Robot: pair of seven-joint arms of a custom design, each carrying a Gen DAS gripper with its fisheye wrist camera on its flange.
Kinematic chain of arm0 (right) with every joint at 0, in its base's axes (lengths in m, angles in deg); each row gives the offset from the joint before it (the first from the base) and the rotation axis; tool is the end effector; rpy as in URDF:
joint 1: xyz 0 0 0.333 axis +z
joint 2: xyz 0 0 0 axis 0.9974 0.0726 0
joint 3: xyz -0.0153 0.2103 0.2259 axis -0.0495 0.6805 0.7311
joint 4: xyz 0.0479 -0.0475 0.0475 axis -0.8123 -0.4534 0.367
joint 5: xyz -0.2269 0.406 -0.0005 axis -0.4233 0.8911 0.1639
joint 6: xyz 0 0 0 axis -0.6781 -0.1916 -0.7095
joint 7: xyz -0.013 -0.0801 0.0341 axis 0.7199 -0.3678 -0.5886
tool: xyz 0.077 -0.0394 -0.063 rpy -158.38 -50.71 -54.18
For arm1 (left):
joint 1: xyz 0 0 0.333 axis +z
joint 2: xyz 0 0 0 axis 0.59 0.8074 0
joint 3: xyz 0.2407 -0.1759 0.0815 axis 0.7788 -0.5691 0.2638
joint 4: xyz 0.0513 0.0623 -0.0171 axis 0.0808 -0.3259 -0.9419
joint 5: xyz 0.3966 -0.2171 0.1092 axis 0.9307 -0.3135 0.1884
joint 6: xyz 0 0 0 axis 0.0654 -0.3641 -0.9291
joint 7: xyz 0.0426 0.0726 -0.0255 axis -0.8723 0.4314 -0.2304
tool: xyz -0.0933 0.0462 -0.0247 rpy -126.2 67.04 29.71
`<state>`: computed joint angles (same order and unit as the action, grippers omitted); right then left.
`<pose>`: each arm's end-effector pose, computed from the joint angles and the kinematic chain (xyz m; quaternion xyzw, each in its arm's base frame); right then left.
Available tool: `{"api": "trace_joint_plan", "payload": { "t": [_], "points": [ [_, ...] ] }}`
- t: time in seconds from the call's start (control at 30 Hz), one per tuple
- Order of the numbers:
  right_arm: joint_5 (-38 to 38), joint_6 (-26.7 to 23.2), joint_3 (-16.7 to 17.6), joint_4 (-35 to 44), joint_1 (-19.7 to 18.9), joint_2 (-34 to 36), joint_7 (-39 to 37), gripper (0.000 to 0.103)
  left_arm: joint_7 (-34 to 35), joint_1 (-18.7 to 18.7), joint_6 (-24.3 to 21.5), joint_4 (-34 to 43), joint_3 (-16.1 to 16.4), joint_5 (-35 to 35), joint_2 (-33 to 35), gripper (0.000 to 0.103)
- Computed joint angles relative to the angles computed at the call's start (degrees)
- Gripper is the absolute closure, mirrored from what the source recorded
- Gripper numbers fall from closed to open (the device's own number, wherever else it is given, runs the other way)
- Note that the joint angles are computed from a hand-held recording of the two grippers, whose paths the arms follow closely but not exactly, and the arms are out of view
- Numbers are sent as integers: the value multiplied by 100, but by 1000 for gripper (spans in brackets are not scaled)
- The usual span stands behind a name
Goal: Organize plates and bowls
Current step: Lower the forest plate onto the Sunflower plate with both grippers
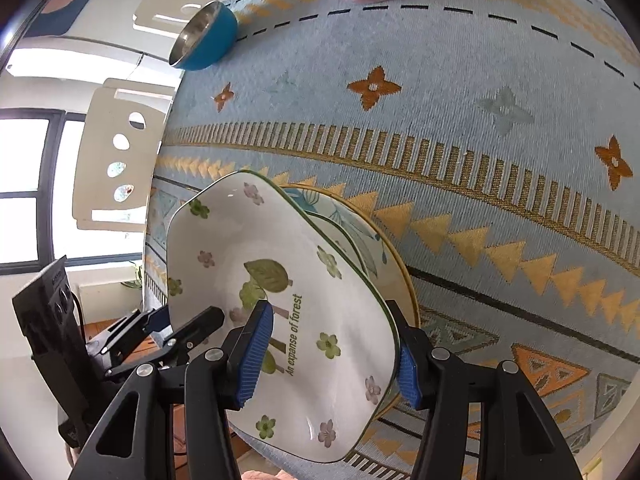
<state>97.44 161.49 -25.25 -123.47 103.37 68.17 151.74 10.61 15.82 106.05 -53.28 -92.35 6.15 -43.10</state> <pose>0.7008 0.3358 0.4457 -0.6488 0.7082 0.1998 0.1939 0.6845 -0.4199 0.4572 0.6535 -0.7484 0.1132 0.0056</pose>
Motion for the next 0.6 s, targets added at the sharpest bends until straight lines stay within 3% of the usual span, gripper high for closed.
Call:
{"api": "trace_joint_plan", "payload": {
  "t": [0.17, 0.6],
  "points": [
    [-438, -163, -68, 71, 178, 91, 179, 49, -30, 4, 71, -37, -4, -20, -1, 61],
    [-16, 531, -15, -601, 43, -386, -203, 48, -163, -94, -123, -112, 119, 457, -204, 60]
  ]
}}
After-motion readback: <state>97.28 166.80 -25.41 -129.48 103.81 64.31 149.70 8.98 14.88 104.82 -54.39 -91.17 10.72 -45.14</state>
